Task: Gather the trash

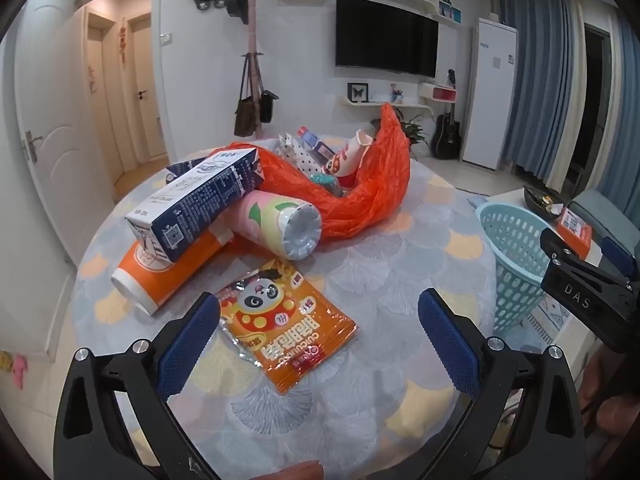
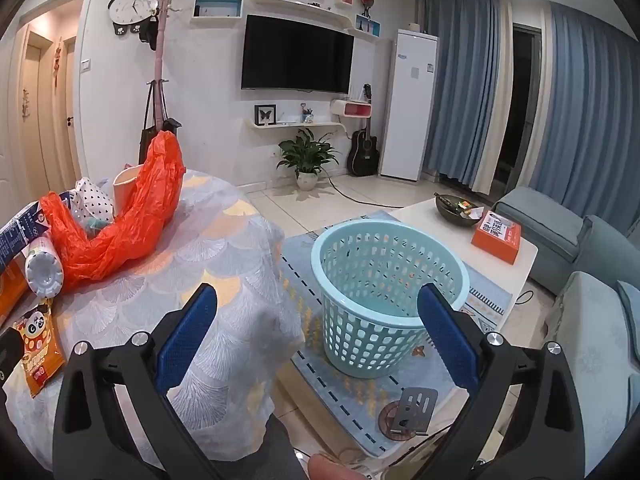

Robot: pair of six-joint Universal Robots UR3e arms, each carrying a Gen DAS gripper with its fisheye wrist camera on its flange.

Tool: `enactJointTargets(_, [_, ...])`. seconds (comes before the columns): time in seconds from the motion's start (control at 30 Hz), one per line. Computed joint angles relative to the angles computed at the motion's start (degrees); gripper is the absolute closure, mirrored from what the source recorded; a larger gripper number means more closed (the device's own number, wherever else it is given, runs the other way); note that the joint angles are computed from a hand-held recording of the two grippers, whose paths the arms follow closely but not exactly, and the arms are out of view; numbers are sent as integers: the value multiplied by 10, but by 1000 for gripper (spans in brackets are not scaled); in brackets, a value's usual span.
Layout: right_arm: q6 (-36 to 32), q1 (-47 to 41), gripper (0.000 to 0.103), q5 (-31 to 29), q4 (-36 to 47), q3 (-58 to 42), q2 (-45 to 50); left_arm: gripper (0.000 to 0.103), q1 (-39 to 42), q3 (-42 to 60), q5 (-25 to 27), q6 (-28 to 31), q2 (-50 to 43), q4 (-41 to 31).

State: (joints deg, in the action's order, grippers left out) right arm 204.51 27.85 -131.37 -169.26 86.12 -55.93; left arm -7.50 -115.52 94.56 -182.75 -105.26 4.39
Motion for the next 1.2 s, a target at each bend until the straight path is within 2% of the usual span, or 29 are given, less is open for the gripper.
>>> enactJointTargets(1.2, [1, 2, 8, -6, 4, -4, 4, 7, 1, -1, -2, -1, -3, 2])
